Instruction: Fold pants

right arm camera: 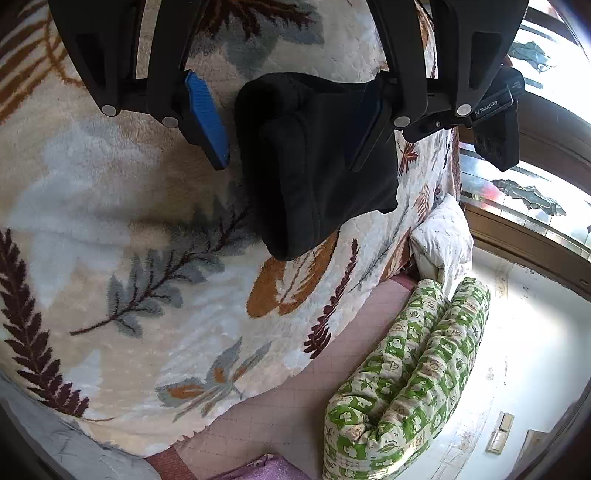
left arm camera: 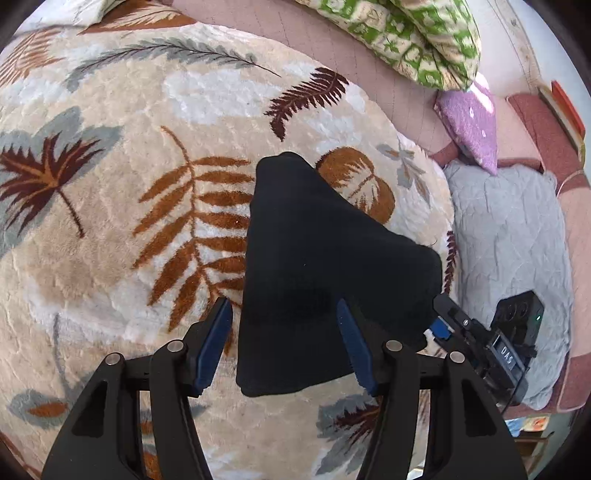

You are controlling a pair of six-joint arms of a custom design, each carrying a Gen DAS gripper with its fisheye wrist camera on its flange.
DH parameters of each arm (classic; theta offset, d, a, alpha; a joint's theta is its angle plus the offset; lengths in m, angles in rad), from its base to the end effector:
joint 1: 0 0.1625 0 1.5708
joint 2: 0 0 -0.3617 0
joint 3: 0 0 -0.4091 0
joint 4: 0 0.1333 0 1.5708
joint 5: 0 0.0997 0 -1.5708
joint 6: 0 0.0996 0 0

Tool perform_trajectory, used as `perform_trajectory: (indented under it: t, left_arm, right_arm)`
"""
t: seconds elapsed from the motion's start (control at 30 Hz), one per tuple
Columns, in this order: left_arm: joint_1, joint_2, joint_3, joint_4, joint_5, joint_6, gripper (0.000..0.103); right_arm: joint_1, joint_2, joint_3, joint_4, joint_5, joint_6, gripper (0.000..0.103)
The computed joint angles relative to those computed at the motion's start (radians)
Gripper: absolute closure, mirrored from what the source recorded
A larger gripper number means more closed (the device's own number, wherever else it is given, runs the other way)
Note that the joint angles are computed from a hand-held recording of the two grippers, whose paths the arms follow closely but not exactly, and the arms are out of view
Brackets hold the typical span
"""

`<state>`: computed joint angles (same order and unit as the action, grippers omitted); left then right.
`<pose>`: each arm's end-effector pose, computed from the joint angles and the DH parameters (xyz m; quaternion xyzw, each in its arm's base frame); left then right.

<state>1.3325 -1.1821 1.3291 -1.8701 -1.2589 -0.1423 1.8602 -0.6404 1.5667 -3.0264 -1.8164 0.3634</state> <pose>0.0047 -0.6749 0.3587 0.0355 0.9844 -0.1031 0.1379 0.2959 -0.6116 0.0185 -0.0675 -0.9561 0.2838 0.0287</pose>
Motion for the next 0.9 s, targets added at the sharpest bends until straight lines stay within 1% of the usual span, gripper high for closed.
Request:
perform_trajectory:
  t: [0.1, 0.23, 0.3, 0.37, 0.6, 0.7, 0.73, 0.77, 0.8, 0.9]
  left_arm:
    - [-0.017, 0.006, 0.017, -0.011, 0.046, 0.032, 0.045]
    - [-0.041, -0.015, 0.086, -0.115, 0.116, 0.12, 0.045]
    - [-0.048, -0.019, 0.105, -0.146, 0.138, 0.153, 0.045]
    - [-0.049, -0.021, 0.114, -0.161, 0.145, 0.171, 0.045]
    - [-0.036, -0.015, 0.109, -0.163, 0.124, 0.184, 0.045]
    - [-0.034, -0.016, 0.116, -0.172, 0.126, 0.198, 0.04]
    - [-0.03, -0.016, 0.116, -0.171, 0.119, 0.203, 0.038]
    - [-0.022, -0.012, 0.106, -0.156, 0.1, 0.206, 0.034]
    - [-0.012, -0.007, 0.094, -0.138, 0.079, 0.2, 0.034]
    - [0.037, 0.017, 0.039, -0.063, -0.043, 0.137, 0.033]
  right_arm:
    - [-0.008, 0.021, -0.032, 0.032, 0.009, -0.019, 0.036]
    - [-0.022, 0.037, -0.042, 0.034, 0.035, -0.016, 0.036]
    - [-0.03, 0.043, -0.046, 0.039, 0.047, -0.008, 0.036]
    - [-0.036, 0.05, -0.05, 0.044, 0.056, -0.009, 0.036]
    - [-0.041, 0.07, -0.072, 0.041, 0.077, -0.027, 0.033]
    - [-0.039, 0.08, -0.088, 0.054, 0.08, -0.044, 0.033]
    - [-0.039, 0.083, -0.093, 0.059, 0.082, -0.049, 0.032]
    - [-0.04, 0.086, -0.097, 0.06, 0.085, -0.054, 0.031]
    - [-0.042, 0.088, -0.099, 0.06, 0.091, -0.059, 0.031]
    - [-0.053, 0.086, -0.086, 0.044, 0.121, -0.069, 0.029]
